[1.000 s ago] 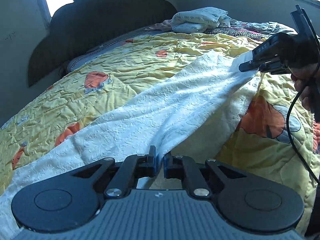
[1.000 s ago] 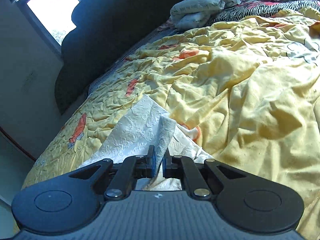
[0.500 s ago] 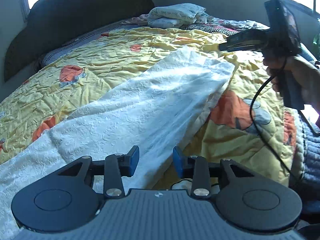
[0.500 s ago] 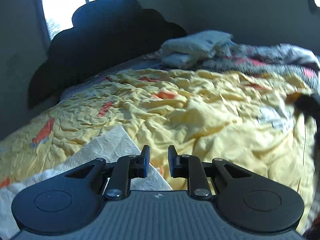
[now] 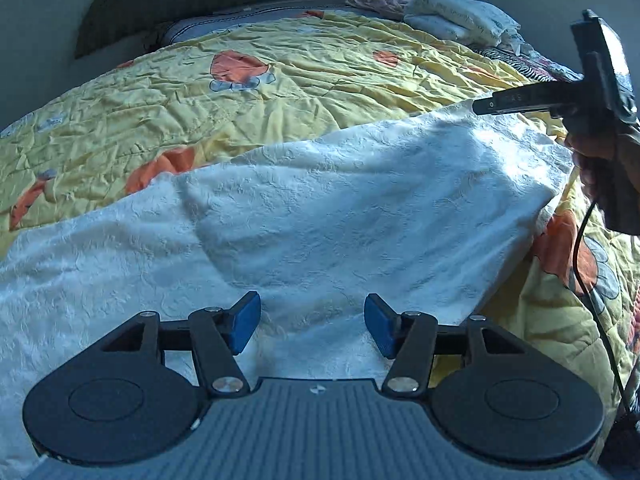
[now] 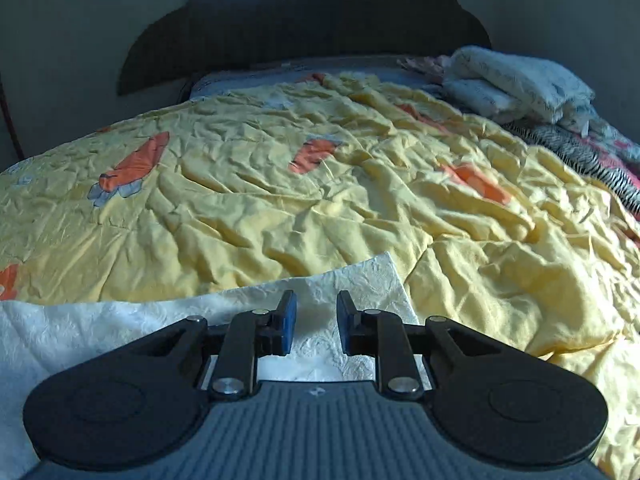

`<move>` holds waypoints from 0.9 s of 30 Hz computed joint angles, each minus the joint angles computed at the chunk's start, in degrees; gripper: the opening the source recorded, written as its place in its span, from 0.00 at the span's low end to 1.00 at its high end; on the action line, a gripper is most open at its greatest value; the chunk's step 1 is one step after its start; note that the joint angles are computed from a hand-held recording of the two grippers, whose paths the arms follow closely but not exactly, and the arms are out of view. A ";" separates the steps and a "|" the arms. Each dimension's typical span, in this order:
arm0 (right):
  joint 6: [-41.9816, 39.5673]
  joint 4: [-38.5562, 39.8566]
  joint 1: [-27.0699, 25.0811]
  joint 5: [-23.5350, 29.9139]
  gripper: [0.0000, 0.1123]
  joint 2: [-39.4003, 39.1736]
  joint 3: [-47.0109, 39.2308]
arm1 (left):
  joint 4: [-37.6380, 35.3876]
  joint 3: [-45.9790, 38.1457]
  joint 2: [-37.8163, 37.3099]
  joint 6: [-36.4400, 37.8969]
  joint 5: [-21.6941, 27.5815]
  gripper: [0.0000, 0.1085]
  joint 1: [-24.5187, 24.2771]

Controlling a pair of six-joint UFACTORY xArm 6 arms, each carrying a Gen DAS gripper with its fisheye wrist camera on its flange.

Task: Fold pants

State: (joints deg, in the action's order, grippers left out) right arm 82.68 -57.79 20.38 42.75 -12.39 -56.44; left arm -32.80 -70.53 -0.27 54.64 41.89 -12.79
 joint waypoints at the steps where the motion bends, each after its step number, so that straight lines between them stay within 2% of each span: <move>1: -1.75 0.78 1.11 -2.29 0.26 -0.50 0.68 | -0.99 0.00 -0.04 0.52 0.44 0.57 0.08; 2: -3.23 2.03 1.68 -5.30 0.30 -0.72 1.59 | -1.61 -0.23 0.08 0.98 1.09 0.57 0.14; 4: -7.48 6.08 2.38 -8.95 0.63 0.40 2.44 | -1.17 0.13 -0.12 1.10 1.56 0.57 -0.22; 5: -9.08 7.07 3.12 -7.71 0.66 1.61 1.94 | -0.76 1.17 -0.84 1.13 0.57 0.57 -0.47; 7: -5.08 3.84 6.08 -0.77 0.66 3.06 -0.43 | -0.61 2.76 -2.29 0.97 -1.25 0.57 -0.30; 8: -1.34 1.30 7.40 0.91 0.66 3.47 -1.52 | -0.86 3.21 -2.87 1.07 -2.05 0.57 0.17; 9: 1.62 -2.06 8.41 0.20 0.66 3.56 -2.06 | -1.23 3.60 -3.44 1.09 -3.25 0.57 0.87; 11: 0.81 -3.80 8.77 -6.99 0.66 4.80 -3.62 | -0.89 3.95 -4.08 -0.55 -5.57 0.58 2.50; 13: -9.19 2.37 8.92 -11.75 0.66 8.44 -6.49 | -0.51 3.24 -3.80 -2.17 -6.01 0.59 5.04; 14: -13.63 4.98 9.58 -11.86 0.68 11.24 -8.21 | 0.74 2.50 -3.19 -3.58 -5.39 0.59 6.38; 15: -15.68 5.29 10.71 -9.57 0.69 13.86 -10.31 | 3.01 1.70 -2.42 -5.77 -4.82 0.59 7.64; 17: -12.58 1.76 13.89 -1.76 0.73 15.75 -14.51 | 6.11 2.03 -2.38 -9.69 -6.27 0.58 10.23; 18: -11.52 -0.94 15.13 -1.03 0.73 16.75 -16.34 | 5.74 2.44 -2.88 -10.00 -7.18 0.58 12.11; 20: -11.82 -6.31 16.98 -5.79 0.73 19.64 -20.68 | 4.24 2.28 -3.45 -10.55 -7.78 0.59 15.97; 23: -19.93 -8.26 19.65 -14.21 0.72 28.67 -32.41 | 5.88 0.72 -2.96 -16.52 -9.02 0.59 21.96; 24: -24.86 -7.09 20.50 -16.97 0.72 32.27 -36.95 | 7.40 -0.36 -2.40 -20.02 -9.72 0.58 24.27; 26: -36.85 -1.33 22.47 -21.07 0.62 40.68 -47.54 | 10.81 -2.02 -1.39 -26.89 -11.20 0.58 27.89; 27: -42.85 3.31 23.64 -22.32 0.53 45.52 -53.54 | 12.64 -3.10 -0.68 -30.54 -11.84 0.58 29.82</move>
State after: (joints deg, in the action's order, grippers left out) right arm 39.83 -54.48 44.02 20.43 33.13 -109.98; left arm -20.16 -73.62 -0.94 24.09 30.05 17.03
